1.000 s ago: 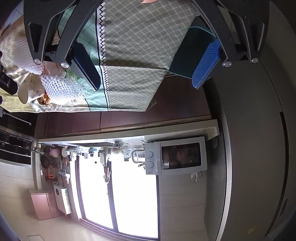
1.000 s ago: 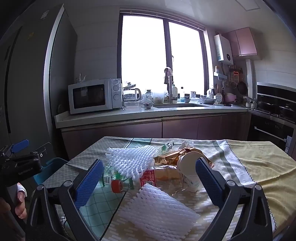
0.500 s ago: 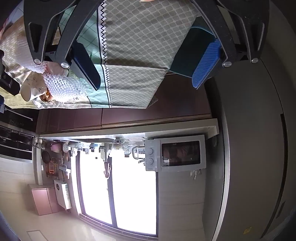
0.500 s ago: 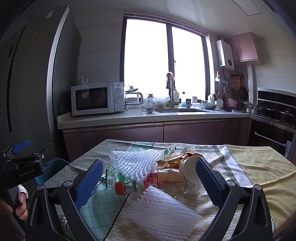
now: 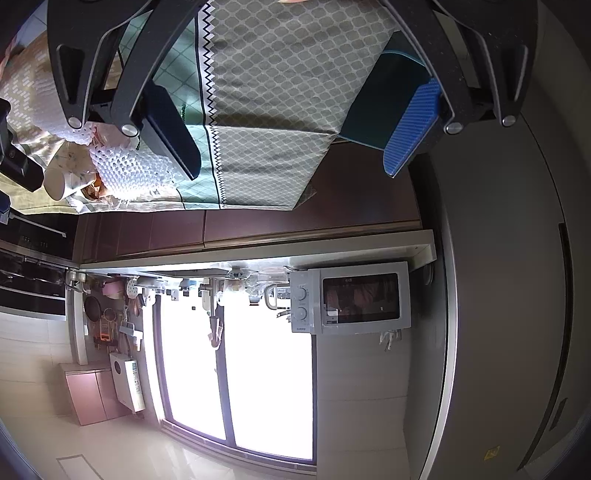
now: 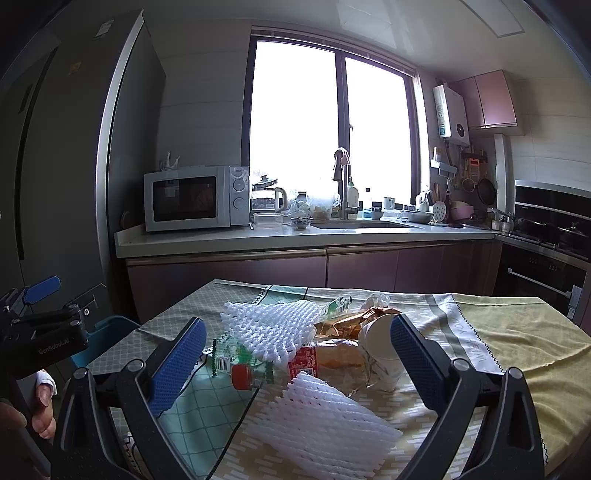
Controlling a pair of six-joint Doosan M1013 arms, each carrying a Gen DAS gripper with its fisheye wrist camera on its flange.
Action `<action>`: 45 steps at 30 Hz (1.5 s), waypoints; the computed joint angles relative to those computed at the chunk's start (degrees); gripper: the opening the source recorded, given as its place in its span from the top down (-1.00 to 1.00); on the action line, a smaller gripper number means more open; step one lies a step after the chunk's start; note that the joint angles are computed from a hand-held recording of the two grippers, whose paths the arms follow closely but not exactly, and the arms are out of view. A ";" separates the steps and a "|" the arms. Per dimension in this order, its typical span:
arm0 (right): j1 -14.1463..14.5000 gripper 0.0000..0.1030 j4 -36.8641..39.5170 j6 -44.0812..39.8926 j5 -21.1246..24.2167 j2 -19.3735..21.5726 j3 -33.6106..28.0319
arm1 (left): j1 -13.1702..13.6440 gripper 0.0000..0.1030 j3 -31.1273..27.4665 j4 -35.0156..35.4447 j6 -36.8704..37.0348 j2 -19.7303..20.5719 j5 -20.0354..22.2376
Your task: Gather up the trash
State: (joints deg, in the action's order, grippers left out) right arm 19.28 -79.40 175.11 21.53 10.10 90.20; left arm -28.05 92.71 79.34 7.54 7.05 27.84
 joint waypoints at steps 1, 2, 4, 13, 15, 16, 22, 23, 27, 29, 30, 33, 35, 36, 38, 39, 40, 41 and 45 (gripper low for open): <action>-0.01 -0.88 -0.16 0.13 -0.02 -0.02 0.04 | -0.03 -0.89 0.02 0.00 -0.07 -0.02 0.03; -0.03 -0.88 -0.26 0.17 -0.11 -0.05 0.08 | -0.04 -0.89 0.03 -0.05 -0.11 -0.05 0.02; -0.06 -0.88 -0.87 0.77 -0.13 -0.10 0.19 | -0.10 -0.89 0.06 0.11 -0.33 -0.11 0.11; 0.02 -0.87 -0.84 0.84 -0.34 -0.01 0.08 | 0.04 -0.89 0.67 2.01 -2.36 -0.22 0.03; 0.02 -0.87 -0.74 0.77 -0.32 0.04 0.02 | 0.07 -0.89 0.66 1.96 -2.29 -0.23 0.00; 0.00 -0.87 -0.77 0.79 -0.41 0.06 0.00 | 0.07 -0.89 0.67 1.93 -2.29 -0.24 -0.01; 0.02 -0.88 -1.54 1.44 -0.56 -0.16 0.39 | 0.04 -0.89 0.67 2.05 -2.51 -0.22 0.06; 0.01 -0.88 -1.47 1.39 -0.64 -0.12 0.36 | -0.04 -0.89 0.72 2.27 -2.64 -0.24 0.24; -0.06 -0.87 -1.50 1.39 -0.80 -0.10 0.26 | -0.09 -0.89 0.87 2.45 -2.84 -0.33 0.29; -0.07 -0.87 -1.55 1.52 -0.86 -0.02 0.17 | -0.08 -0.89 0.86 2.54 -2.93 -0.31 0.29; -0.04 -0.87 -1.59 1.48 -0.82 -0.09 0.25 | -0.07 -0.89 0.84 2.52 -2.92 -0.30 0.30; -0.01 -0.87 -1.91 1.74 -0.83 0.06 0.11 | -0.04 -0.89 0.88 2.41 -2.81 -0.33 0.15; -0.07 -0.87 -1.88 1.80 -0.93 -0.13 0.30 | -0.05 -0.89 0.83 2.44 -2.81 -0.30 0.21; -0.07 -0.87 -1.92 1.85 -0.94 -0.12 0.29 | -0.06 -0.89 0.89 2.57 -2.95 -0.33 0.25; -0.08 -0.87 -1.96 1.88 -0.99 -0.13 0.32 | -0.04 -0.89 0.85 2.51 -2.89 -0.30 0.20; -0.06 -0.87 -1.80 1.71 -0.93 -0.11 0.28 | -0.05 -0.89 0.84 2.52 -2.94 -0.29 0.27; -0.06 -0.87 -1.82 1.75 -0.99 -0.09 0.26 | -0.03 -0.89 0.85 2.43 -2.87 -0.31 0.20; -0.08 -0.87 -1.71 1.64 -1.06 -0.06 0.22 | -0.03 -0.89 0.86 2.35 -2.78 -0.32 0.16; -0.06 -0.88 -1.81 1.77 -1.03 -0.10 0.30 | -0.06 -0.89 0.91 2.51 -2.97 -0.33 0.21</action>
